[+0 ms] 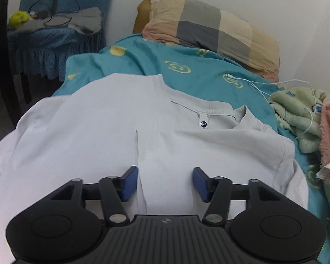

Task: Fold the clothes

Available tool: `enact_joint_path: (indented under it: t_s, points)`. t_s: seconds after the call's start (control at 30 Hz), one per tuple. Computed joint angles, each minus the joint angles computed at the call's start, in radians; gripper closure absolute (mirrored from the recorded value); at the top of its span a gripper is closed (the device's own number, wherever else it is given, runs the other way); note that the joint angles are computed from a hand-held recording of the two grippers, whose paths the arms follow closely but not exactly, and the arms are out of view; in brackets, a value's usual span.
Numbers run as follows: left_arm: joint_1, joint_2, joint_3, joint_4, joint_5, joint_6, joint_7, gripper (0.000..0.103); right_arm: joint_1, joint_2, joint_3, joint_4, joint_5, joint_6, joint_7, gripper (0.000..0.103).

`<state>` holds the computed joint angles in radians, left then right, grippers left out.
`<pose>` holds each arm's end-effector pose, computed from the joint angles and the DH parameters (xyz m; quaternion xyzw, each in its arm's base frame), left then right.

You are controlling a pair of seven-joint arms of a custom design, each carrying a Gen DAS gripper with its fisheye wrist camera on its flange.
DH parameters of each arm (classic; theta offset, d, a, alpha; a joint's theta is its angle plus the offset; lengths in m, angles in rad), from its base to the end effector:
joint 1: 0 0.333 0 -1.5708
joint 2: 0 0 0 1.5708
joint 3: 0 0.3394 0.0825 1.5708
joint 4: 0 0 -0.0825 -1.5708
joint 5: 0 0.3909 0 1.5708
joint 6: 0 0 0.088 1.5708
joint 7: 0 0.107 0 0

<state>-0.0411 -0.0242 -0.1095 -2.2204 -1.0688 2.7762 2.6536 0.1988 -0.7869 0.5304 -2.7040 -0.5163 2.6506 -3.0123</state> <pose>0.5578 -0.0460 0.4526 -0.5363 0.7456 -0.3711 0.1370 0.2572 0.2710 0.5082 -0.4202 0.7901 -0.2304 0.3821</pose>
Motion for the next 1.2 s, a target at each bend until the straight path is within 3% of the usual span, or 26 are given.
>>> enact_joint_path:
  t_s: [0.1, 0.13, 0.23, 0.4, 0.5, 0.6, 0.7, 0.73, 0.8, 0.93, 1.07, 1.2]
  points:
    - [-0.007, 0.013, -0.008, 0.011, 0.001, 0.017, 0.047, 0.093, 0.006, 0.004, 0.006, 0.004, 0.008, -0.006, 0.012, 0.038]
    - [-0.005, 0.017, -0.008, 0.019, 0.013, 0.007, 0.041, 0.097, 0.010, 0.005, 0.008, 0.006, 0.012, -0.008, 0.017, 0.038]
    - [-0.002, 0.015, -0.011, 0.043, 0.009, 0.000, 0.042, 0.097, 0.016, 0.020, 0.018, 0.018, 0.015, -0.015, 0.029, 0.038]
    - [-0.013, 0.024, -0.021, 0.096, 0.035, 0.073, 0.013, 0.098, 0.037, 0.055, 0.012, 0.034, 0.003, -0.023, 0.013, 0.038]
    - [-0.019, 0.062, -0.030, 0.123, 0.179, 0.155, -0.108, 0.097, 0.043, 0.054, -0.001, 0.025, 0.008, -0.022, 0.029, 0.038]
    - [-0.003, 0.102, -0.031, 0.140, 0.343, 0.146, -0.252, 0.096, 0.049, 0.054, -0.008, 0.017, 0.014, -0.024, 0.039, 0.038]
    - [0.041, 0.104, -0.054, 0.145, 0.257, 0.100, -0.211, 0.089, 0.050, 0.058, -0.009, 0.015, 0.008, -0.024, 0.041, 0.038]
    - [0.054, 0.092, -0.052, 0.139, 0.231, 0.076, -0.199, 0.081, 0.049, 0.062, -0.011, 0.015, 0.005, -0.018, 0.040, 0.038]
    - [0.075, 0.060, -0.035, 0.126, 0.181, 0.012, -0.170, 0.075, 0.048, 0.071, -0.016, 0.014, -0.001, -0.002, 0.036, 0.038]
    - [0.124, -0.026, 0.051, 0.096, 0.067, -0.163, -0.140, 0.042, 0.044, 0.065, -0.007, 0.018, -0.014, -0.008, 0.032, 0.038]
    - [0.203, -0.068, 0.149, 0.090, 0.070, -0.329, -0.298, 0.025, 0.050, 0.057, -0.003, 0.021, -0.019, -0.023, 0.028, 0.038]
    - [0.301, -0.047, 0.219, 0.122, 0.078, -0.470, -0.500, 0.023, 0.062, 0.047, 0.000, 0.030, -0.019, -0.059, 0.018, 0.038]
